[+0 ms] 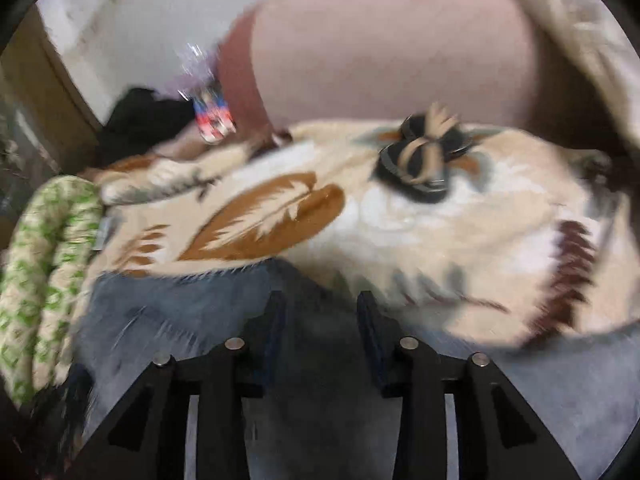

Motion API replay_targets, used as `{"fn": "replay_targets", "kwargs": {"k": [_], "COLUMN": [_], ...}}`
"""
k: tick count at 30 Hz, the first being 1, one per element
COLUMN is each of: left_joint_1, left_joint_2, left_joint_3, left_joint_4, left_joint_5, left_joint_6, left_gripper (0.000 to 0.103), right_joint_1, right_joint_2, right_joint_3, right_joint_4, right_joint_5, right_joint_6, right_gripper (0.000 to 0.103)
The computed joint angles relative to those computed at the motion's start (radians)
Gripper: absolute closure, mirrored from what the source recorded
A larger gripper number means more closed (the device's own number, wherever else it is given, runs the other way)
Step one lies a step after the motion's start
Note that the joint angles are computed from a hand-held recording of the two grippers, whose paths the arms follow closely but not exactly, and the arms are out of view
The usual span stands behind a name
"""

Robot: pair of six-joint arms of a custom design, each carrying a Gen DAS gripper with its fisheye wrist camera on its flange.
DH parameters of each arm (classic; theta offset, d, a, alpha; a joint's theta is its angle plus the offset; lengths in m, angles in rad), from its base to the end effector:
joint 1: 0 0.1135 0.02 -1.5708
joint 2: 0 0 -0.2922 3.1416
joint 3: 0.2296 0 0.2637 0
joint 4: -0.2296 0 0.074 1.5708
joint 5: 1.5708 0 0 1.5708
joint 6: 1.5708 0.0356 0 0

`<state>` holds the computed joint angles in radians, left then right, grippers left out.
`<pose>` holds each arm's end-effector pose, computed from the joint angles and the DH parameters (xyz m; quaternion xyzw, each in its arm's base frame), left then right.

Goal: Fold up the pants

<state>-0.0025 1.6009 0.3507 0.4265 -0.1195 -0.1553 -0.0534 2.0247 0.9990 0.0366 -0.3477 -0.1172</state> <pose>0.2410 0.0036 0.1006 -0.0927 0.9250 0.0267 0.3675 0.3917 -0.0088 0.0979 -0.0797 0.9415 0.1410 0.2955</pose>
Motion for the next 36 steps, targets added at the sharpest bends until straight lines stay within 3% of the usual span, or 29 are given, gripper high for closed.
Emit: {"fn": "replay_targets", "kwargs": {"k": [4,7,8,11,14,17,24,28,33,36], "left_joint_1": [-0.104,-0.232,-0.290,-0.451,-0.664,-0.821,-0.937,-0.987,-0.976,-0.946], "left_joint_2": [-0.110,-0.194,-0.227,-0.281,-0.347,-0.356,-0.197,-0.082,-0.044,-0.042], "left_joint_3": [-0.049,-0.082,-0.091,-0.087,-0.071,-0.043,0.048,0.074,0.068,0.071], "left_joint_4": [0.012,-0.018,-0.039,-0.093,-0.144,-0.170,-0.138,-0.091,-0.062,-0.073], "left_joint_5": [-0.089,-0.156,-0.180,-0.253,-0.381,-0.476,-0.442,-0.453,-0.422,-0.368], "left_joint_6": [-0.009,-0.040,-0.066,-0.132,-0.156,-0.179,-0.244,-0.223,-0.223,-0.262], "left_gripper": [0.095,0.090,0.081,0.037,0.036,0.036,0.035,0.035,0.035,0.035], "right_joint_1": [-0.211,-0.423,-0.529,-0.776,-0.990,-1.093,-1.209,-1.240,-1.206,-1.156], "right_joint_2": [-0.248,-0.346,-0.377,-0.381,-0.310,-0.248,-0.087,-0.032,0.050,0.079], "right_joint_3": [-0.287,-0.371,-0.390,-0.353,-0.255,-0.180,-0.014,0.035,0.103,0.099], "right_joint_4": [0.022,-0.058,-0.087,-0.218,-0.354,-0.421,-0.679,-0.736,-0.737,-0.635], "right_joint_5": [-0.092,-0.175,-0.211,-0.328,-0.481,-0.555,-0.604,-0.624,-0.702,-0.717], "right_joint_6": [-0.169,-0.315,-0.380,-0.532,-0.575,-0.581,-0.685,-0.704,-0.566,-0.395], "right_gripper": [0.050,0.050,0.050,0.050,0.050,0.050,0.049,0.046,0.042,0.039]}}
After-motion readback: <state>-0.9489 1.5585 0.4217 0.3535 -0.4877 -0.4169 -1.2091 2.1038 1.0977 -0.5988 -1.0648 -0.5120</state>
